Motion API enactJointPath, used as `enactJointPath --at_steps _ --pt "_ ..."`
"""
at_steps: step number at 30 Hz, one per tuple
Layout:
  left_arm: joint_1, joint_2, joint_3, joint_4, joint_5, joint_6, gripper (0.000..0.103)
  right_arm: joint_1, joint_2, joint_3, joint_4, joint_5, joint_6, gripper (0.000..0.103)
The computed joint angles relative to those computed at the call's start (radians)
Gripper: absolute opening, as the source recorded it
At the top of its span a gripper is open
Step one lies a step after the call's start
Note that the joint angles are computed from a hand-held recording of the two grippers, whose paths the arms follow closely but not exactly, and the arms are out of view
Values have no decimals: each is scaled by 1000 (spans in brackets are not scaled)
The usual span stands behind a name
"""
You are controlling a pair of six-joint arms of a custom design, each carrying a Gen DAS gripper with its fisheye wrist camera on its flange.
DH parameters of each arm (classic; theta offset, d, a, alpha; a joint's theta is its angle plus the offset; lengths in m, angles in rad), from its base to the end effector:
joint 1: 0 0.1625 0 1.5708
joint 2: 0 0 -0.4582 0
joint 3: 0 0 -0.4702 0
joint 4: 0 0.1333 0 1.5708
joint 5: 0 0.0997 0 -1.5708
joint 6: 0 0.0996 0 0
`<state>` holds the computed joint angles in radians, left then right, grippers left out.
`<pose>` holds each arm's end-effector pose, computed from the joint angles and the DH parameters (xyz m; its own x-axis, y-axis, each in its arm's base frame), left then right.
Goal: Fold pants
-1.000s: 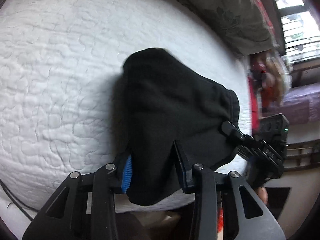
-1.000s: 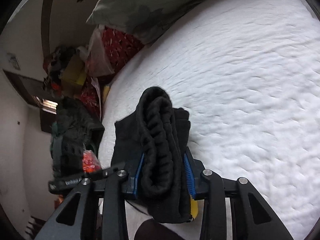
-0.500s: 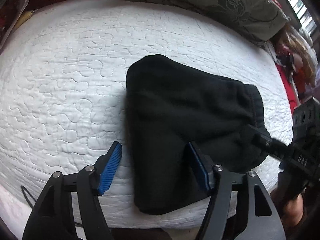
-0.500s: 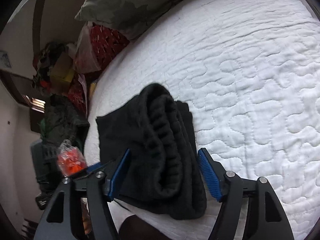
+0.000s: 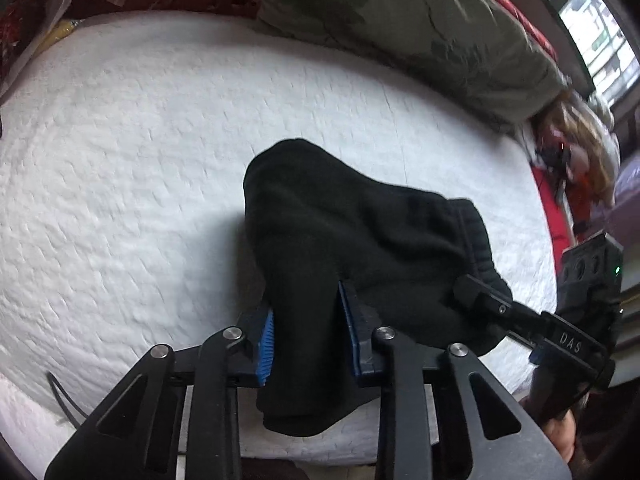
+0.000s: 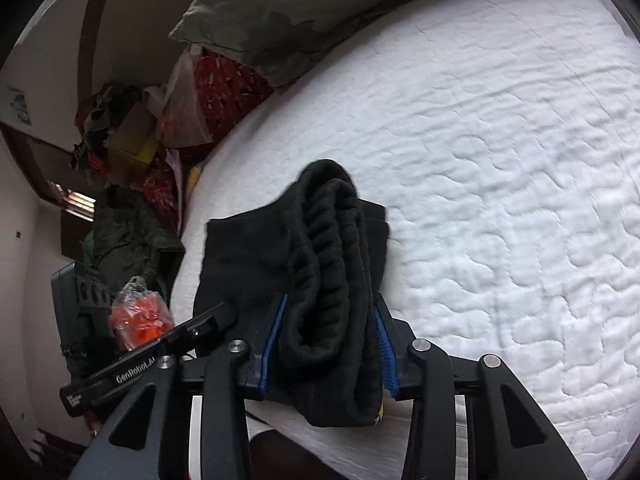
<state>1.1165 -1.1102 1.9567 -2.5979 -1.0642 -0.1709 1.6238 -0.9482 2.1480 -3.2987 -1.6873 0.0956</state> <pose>-0.1128 -0.6449 0.1530 -0.8854 0.1506 -0.4398 0.2853 0.9230 -0.2582 0.1519 -0.5664 0.0613 -0.9948 0.0882 0.0518 0.0494 0.8581 -0.5112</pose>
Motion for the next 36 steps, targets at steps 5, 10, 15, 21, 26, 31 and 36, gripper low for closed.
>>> enactJointPath --at_steps 5,10,15,21,26,31,36 --pt "3 66 -127 -45 67 39 25 13 33 -95 46 65 38 41" --pt "38 149 -224 7 226 69 29 45 107 -234 60 28 0 42" --pt "63 210 -240 -8 346 118 49 51 189 -340 89 -209 -46 59" --pt "54 143 -179 -102 317 77 51 48 152 -308 73 -228 -49 63" --pt "25 83 -94 -152 352 7 51 87 110 -270 63 -226 -53 74" --pt "-9 19 16 -143 392 -63 51 175 117 -231 84 -370 -83 83" --pt "-37 -43 105 -133 396 -147 51 273 150 -191 33 -630 -114 101"
